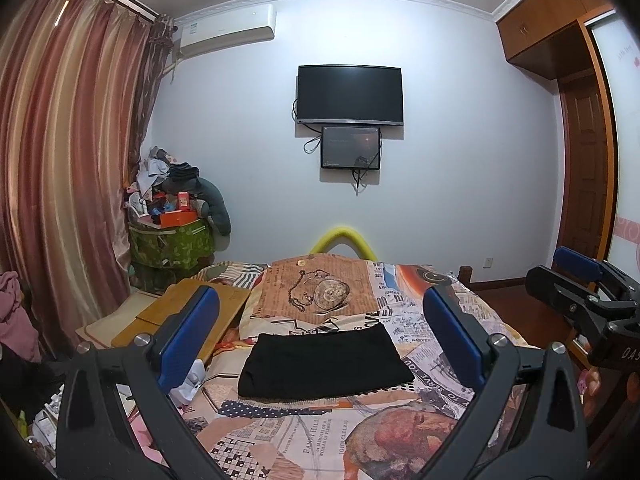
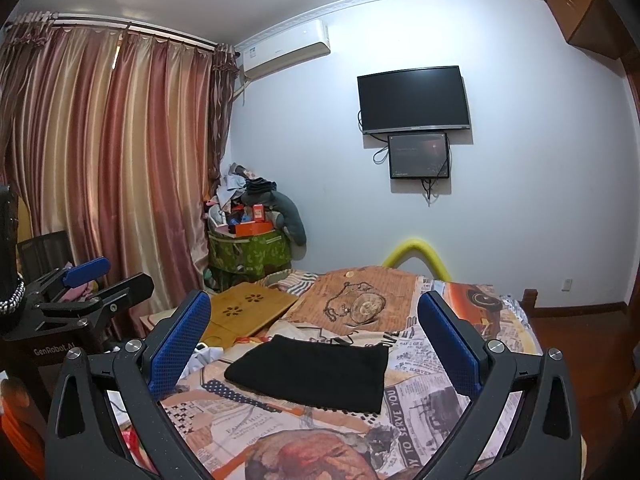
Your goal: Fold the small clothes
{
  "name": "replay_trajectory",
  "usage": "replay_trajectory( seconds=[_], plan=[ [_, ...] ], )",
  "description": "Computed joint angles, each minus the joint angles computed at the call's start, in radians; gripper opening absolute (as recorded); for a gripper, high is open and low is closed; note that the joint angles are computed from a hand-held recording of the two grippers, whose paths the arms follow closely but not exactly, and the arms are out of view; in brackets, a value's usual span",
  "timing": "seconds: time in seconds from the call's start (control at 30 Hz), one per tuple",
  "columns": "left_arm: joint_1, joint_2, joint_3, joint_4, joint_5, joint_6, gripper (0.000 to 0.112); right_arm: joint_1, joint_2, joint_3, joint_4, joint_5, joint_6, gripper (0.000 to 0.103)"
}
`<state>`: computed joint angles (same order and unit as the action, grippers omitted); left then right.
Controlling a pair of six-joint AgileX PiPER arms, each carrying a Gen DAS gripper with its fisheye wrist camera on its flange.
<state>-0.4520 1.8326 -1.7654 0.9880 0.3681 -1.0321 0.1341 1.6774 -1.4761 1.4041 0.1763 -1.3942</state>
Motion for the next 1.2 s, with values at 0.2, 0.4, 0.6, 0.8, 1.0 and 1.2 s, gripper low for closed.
replay_trajectory(
  seconds=[0.2,0.4,0.6,0.8,1.0,1.2],
  plan=[
    [0.005,-0.003,0.003,-0.018,-0.012,0.019,0.103,-0.004,-0.002,0.002,0.005,0.005,-0.003,0.103],
    [0.007,-0.002,0.000,-0.032,-0.015,0.034,0.103,-0.005,-0.002,0.002,0.008,0.005,-0.008,0.103],
    [0.010,-0.001,-0.003,-0.051,-0.022,0.051,0.103,-0.005,-0.003,0.003,0.011,0.006,-0.010,0.103],
    [0.013,0.007,-0.024,-0.131,-0.025,0.134,0.103,0.001,-0.007,0.000,-0.039,-0.007,0.046,0.103],
    [0.021,0.002,-0.013,-0.152,-0.039,0.150,0.103,0.011,-0.010,-0.001,-0.091,-0.020,0.097,0.103],
    [0.026,0.012,-0.034,-0.228,-0.036,0.208,0.103,0.016,-0.014,0.007,-0.103,-0.026,0.110,0.103]
  ],
)
